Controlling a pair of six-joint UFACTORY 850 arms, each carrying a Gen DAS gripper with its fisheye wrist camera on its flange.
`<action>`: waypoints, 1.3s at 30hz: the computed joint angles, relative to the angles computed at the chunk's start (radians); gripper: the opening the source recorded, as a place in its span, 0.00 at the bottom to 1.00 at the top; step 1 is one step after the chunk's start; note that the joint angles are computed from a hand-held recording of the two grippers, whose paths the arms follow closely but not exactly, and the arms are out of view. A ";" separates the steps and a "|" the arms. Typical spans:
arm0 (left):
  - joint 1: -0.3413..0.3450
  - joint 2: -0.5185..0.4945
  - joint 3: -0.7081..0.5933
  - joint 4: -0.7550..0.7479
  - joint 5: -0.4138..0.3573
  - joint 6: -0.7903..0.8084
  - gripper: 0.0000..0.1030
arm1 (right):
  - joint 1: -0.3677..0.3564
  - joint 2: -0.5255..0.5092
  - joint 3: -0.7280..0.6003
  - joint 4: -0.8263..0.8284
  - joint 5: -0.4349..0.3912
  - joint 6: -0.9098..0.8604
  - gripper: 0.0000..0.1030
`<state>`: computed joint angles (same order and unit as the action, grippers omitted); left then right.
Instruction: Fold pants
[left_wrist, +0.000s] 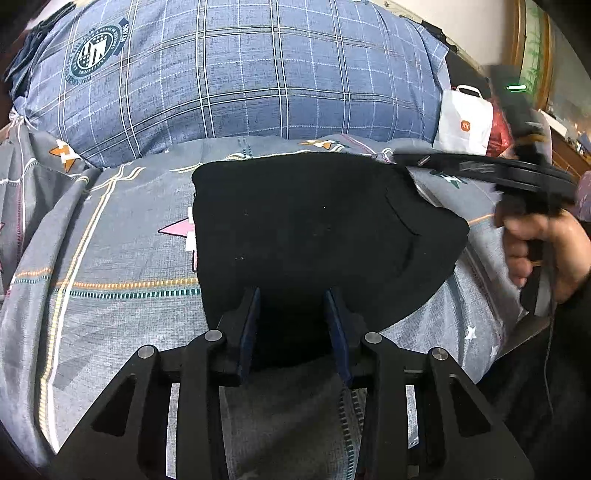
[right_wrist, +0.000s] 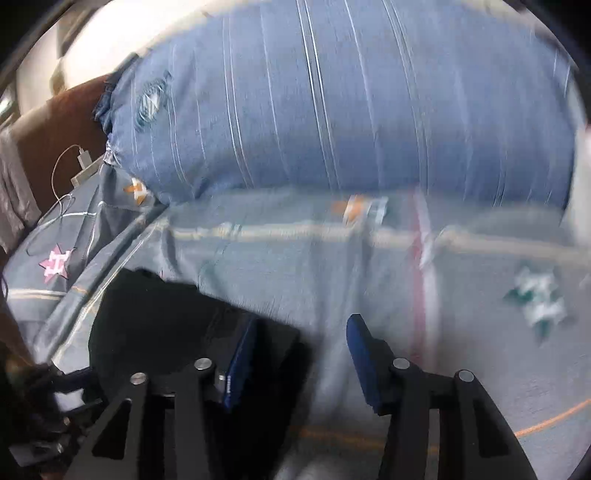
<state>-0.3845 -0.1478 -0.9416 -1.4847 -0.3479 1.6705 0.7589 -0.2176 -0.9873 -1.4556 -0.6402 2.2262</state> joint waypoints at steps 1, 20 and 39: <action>-0.004 0.004 0.006 -0.017 0.008 0.024 0.33 | 0.033 0.020 0.018 -0.082 -0.043 0.028 0.47; 0.060 -0.165 -0.283 0.162 -0.208 -0.222 0.33 | 0.073 -0.008 0.041 -0.052 0.196 -0.219 0.48; 0.082 -0.275 -0.382 0.291 -0.236 -0.451 0.30 | 0.066 0.001 0.054 -0.115 0.225 -0.113 0.48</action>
